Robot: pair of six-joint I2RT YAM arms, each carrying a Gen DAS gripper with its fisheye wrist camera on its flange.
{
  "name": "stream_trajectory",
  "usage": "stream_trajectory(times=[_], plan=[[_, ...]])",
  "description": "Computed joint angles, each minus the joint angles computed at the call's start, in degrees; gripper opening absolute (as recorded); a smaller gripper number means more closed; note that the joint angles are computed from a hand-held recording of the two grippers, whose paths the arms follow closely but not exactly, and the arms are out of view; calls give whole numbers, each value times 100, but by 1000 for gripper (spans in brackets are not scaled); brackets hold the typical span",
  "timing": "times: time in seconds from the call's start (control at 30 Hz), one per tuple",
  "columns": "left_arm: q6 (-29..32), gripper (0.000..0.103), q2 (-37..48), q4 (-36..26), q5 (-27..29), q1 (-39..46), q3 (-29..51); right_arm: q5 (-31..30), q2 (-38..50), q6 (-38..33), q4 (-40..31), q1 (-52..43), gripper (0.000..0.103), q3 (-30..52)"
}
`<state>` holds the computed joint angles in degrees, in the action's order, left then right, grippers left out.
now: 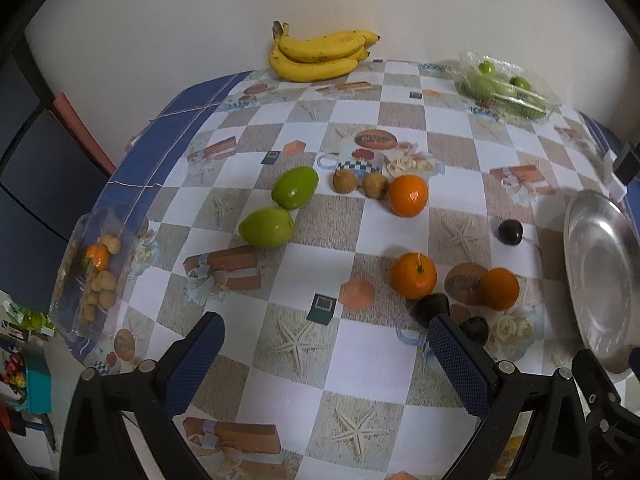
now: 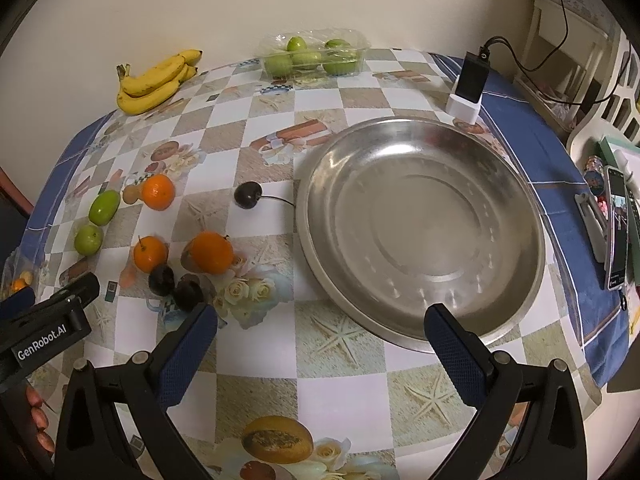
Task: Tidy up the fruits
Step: 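Close the right gripper on a dark plum while the left gripper grasps the other dark plum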
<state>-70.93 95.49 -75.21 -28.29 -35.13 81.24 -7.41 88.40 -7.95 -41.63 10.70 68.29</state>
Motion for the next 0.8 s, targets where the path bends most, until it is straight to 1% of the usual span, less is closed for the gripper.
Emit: stream_trajectory(times=[0.43,0.6,0.8], plan=[[189,103,-349,776,367,533,-437,-285,520,236,-48,321,103,414],[288,103,-478,1148,538,752,-659,-300,750,155,-117,598,103,558],[463,103,-430,1364,638,921,-650,-433,976,-22,-236,838,103,678]])
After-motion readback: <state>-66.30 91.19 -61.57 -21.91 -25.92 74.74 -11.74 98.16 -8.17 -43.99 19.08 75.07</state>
